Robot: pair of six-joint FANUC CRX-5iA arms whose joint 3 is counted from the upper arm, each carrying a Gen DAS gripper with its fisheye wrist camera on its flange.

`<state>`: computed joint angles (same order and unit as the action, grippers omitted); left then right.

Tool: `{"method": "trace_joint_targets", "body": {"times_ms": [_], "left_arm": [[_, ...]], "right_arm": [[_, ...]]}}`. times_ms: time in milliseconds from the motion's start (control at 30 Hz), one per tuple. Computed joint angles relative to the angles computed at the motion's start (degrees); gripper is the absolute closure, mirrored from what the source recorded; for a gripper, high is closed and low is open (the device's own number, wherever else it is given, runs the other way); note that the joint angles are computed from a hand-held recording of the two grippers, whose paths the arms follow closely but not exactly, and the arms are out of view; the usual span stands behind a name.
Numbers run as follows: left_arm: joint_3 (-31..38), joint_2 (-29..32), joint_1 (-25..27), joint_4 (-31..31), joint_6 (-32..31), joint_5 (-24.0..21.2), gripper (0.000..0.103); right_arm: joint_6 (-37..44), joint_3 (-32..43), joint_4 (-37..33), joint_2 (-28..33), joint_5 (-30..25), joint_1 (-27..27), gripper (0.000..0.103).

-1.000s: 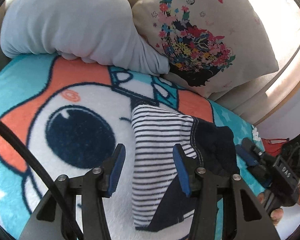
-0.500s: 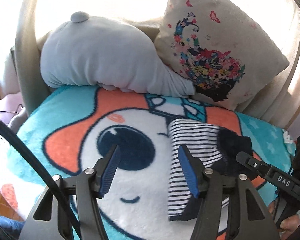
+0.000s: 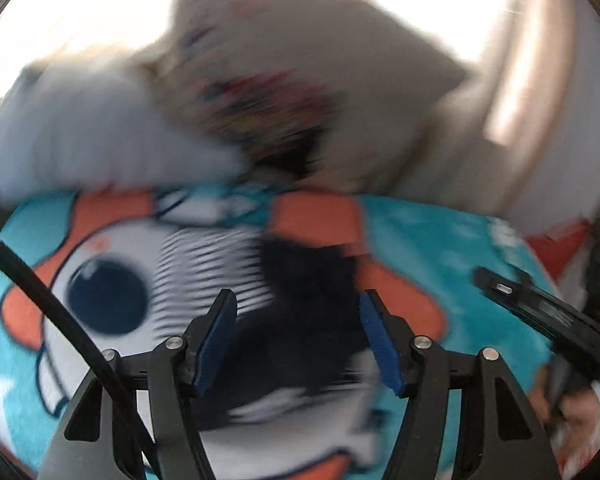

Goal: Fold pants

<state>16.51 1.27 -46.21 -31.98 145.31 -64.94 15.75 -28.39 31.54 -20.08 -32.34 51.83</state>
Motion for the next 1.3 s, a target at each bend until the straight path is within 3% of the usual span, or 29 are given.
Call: {"method": "trace_joint_targets", "body": {"times_ms": [100,233,400,567,933,1167,1300], "left_arm": [[3.2,1.3,-4.9,-4.8,-1.7,-0.9,0.039],[2.7,0.5,-7.2,-8.4,1.7,-4.6,0.035],[1.4,-0.7,-7.7,-12.3,6.3,-11.8,0.035],[-0.5,-1.6,-9.3,-18.1,10.7,-20.8,0.035],[-6.2,-5.5,-3.5,-12.8,12.2,-19.1,0.035],[-7.7,-5.7,-0.8,-9.6,10.9,-17.0,0.035],[-8.2,-5.6,0.3,-8.1,10.2,-16.1,0.035]], "right_arm": [[-5.6,-2.9,1.6,-3.7,-1.5,-2.2,0.055],[-8.3,-5.0,4.1,-4.7,0.3,-1.0,0.049],[4.4,0.7,-6.6,1.2,2.8,2.7,0.049],[11.5,5.8,-10.0,6.3,3.3,6.4,0.049],[13.6,11.3,-10.1,12.5,1.4,9.5,0.049],[4.4,8.9,1.6,12.3,2.2,10.5,0.049],[6.6,9.6,-0.2,12.4,2.7,10.2,0.049]]}}
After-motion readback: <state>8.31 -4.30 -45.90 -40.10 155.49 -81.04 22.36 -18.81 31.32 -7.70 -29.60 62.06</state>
